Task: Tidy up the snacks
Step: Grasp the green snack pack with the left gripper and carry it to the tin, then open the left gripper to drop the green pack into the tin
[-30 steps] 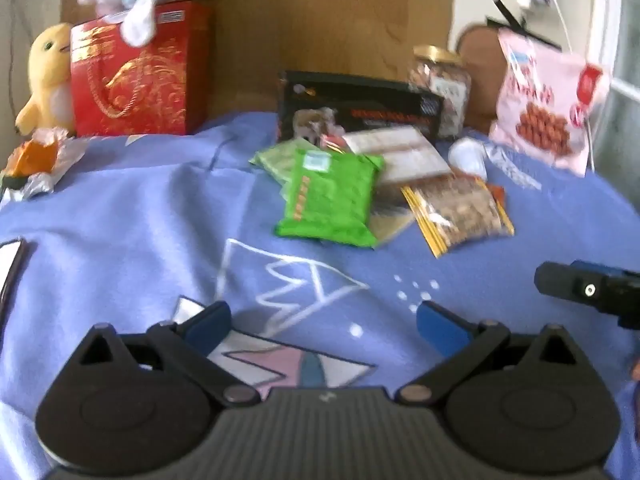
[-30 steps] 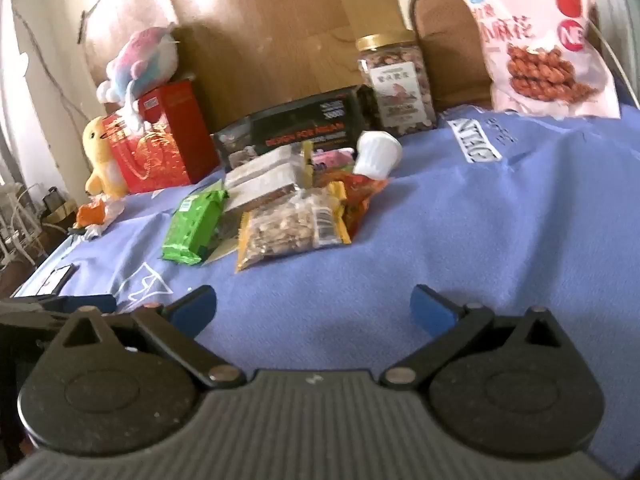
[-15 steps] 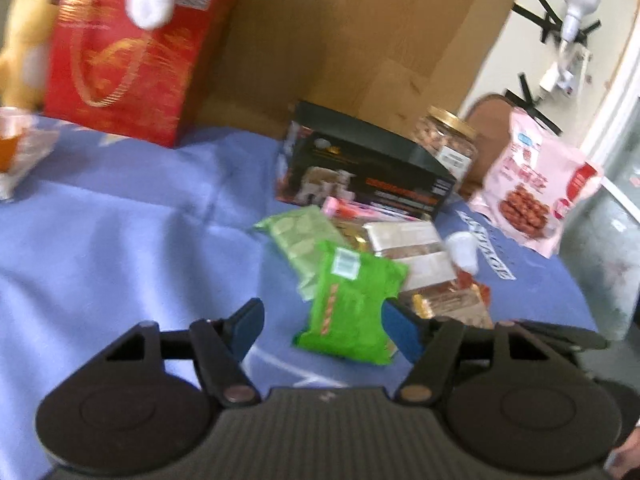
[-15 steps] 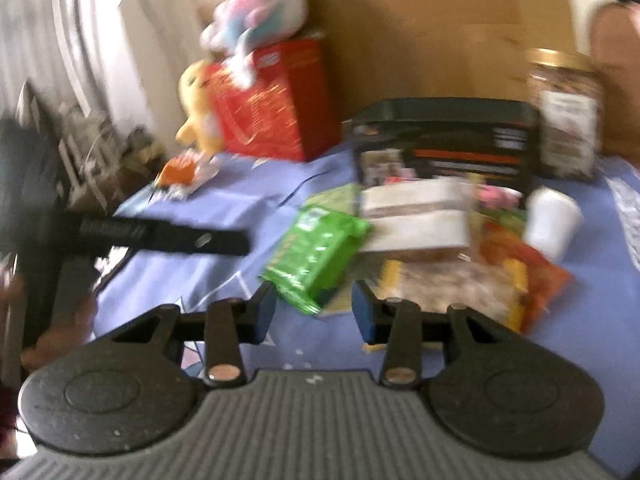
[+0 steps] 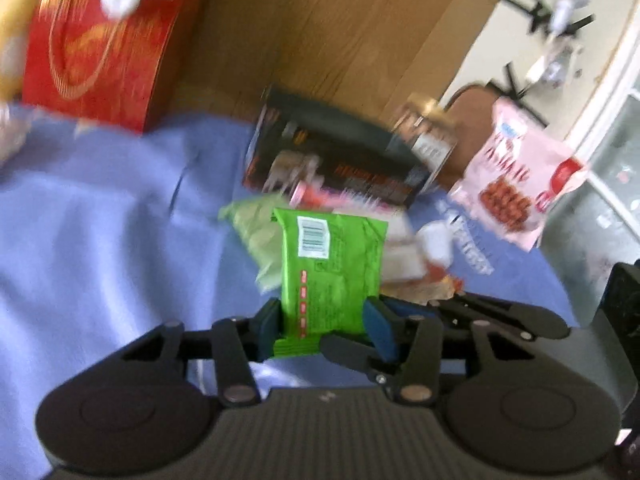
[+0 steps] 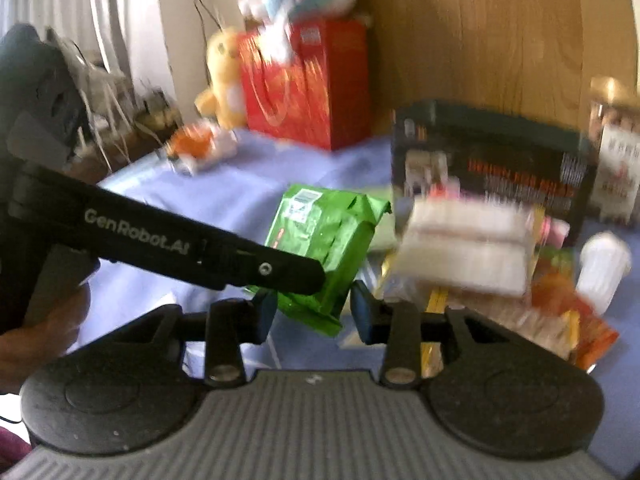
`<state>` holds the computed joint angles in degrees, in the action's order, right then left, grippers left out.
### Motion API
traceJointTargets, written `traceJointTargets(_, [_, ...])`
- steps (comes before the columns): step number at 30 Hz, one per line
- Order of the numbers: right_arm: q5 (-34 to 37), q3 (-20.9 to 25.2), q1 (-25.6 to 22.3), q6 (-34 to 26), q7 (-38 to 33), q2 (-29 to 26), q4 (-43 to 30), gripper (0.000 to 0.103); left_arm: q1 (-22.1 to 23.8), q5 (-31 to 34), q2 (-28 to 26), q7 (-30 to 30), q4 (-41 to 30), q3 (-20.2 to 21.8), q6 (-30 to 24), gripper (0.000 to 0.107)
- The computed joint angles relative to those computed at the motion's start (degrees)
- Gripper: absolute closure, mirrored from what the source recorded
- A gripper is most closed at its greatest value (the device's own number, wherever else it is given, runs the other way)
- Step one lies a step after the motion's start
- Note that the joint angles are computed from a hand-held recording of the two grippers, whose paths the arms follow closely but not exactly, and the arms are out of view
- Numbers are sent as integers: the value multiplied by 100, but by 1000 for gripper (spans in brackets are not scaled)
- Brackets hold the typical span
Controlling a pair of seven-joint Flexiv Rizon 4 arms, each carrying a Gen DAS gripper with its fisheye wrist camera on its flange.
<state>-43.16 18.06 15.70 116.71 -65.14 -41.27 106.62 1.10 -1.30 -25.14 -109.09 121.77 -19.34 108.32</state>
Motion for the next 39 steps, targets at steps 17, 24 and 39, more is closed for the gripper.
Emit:
traceJointTargets(17, [1640, -771, 561, -721, 165, -1005, -2464, 57, -1173, -1211, -1941, 1743, -4045, 989, -1986, 61])
traceJointTargets(24, [1768, -773, 509, -526, 107, -1162, -2529, 54, -1319, -1416, -2273, 1839, -4445, 1064, -2136, 48])
traceJointTargets(39, [445, -444, -336, 653, 320, -174, -601, 22, -735, -1047, -1159, 1943, -2283, -34, -567, 36])
